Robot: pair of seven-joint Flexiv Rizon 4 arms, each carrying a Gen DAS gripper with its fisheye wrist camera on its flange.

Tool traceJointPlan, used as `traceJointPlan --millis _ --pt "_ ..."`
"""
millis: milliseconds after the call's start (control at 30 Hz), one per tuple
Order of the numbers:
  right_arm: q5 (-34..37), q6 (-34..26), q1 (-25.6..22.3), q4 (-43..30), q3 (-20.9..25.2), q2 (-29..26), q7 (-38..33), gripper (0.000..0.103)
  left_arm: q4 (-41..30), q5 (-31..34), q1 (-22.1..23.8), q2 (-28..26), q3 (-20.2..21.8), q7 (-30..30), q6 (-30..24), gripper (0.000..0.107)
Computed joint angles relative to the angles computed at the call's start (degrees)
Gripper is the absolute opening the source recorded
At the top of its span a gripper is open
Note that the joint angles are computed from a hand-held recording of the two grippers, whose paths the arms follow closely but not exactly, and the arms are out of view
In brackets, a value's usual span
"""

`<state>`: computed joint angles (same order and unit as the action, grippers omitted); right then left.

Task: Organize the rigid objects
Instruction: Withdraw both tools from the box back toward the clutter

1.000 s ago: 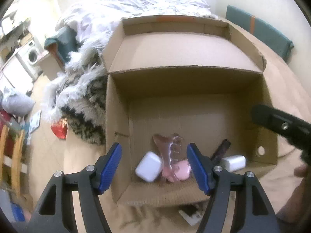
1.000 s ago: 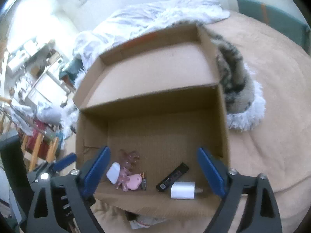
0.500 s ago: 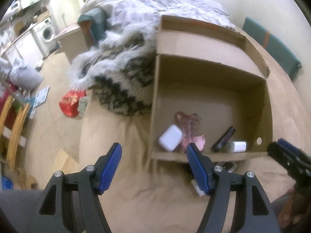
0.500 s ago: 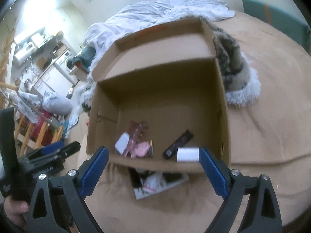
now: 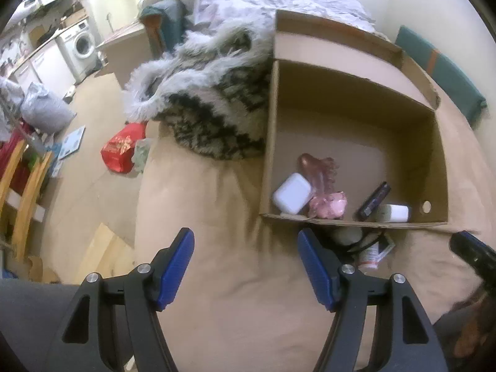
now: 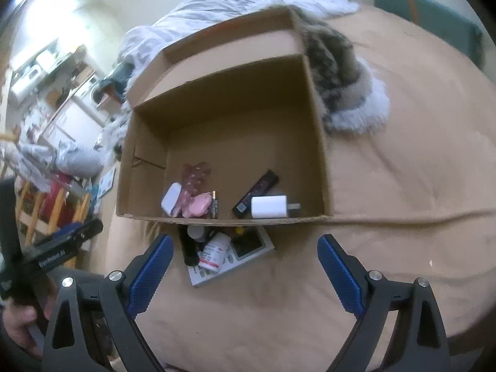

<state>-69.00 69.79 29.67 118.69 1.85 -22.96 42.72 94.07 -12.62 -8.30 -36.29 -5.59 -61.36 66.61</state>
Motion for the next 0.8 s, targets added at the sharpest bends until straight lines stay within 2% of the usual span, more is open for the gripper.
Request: traceJointPlan --millis 133,300,433,467,500,533,567,667,800 --pt "-3.8 3.5 -1.3 1.2 -1.4 0.0 7.5 0.100 -1.4 -0.2 -0.3 -0.7 1.1 -2.8 -2.0 0.066" --pt "-2.0 9.8 -3.2 -0.2 -1.6 -3.8 6.8 0.100 -2.6 -0.3 -0.2 -1.4 1.2 -5.0 -4.3 0.066" --pt "12.3 9.2 -5.2 -3.7 3.9 -8.4 -8.0 0.100 -3.4 0.4 -0.4 -1.8 1.2 -5.4 -6.1 0.066" --pt "13.8 10.2 -5.5 -4.9 4.4 -9.7 -10.9 0.098 -3.6 0.4 -0.4 -1.9 1.1 -5.5 -6.6 0.066" --pt "14.0 12.2 -5.1 -5.8 3.8 -10.8 -12.4 0.095 -3.8 0.3 -0.4 -2.0 1.0 -5.5 -7.1 0.066" --pt "15.1 13.2 -5.3 -7.0 4.4 -12.0 -14.6 0.086 -3.9 0.1 -0.3 -2.1 0.8 -5.6 -7.5 0.066" --pt "17.3 12.9 -6.3 -8.6 6.4 -13.5 -17.9 0.078 -4.1 0.0 -0.3 -2.2 0.6 -5.6 -8.0 0.066" --pt "23.2 8.5 -8.8 -13.5 12.4 -17.2 -27.1 0.062 -4.4 -0.4 -0.3 -2.4 0.3 -5.7 -8.8 0.066" --pt "27.8 5.8 -8.9 -17.8 14.8 -20.5 -33.5 0.058 -4.6 0.0 -0.6 -2.6 0.7 -5.8 -9.3 0.066"
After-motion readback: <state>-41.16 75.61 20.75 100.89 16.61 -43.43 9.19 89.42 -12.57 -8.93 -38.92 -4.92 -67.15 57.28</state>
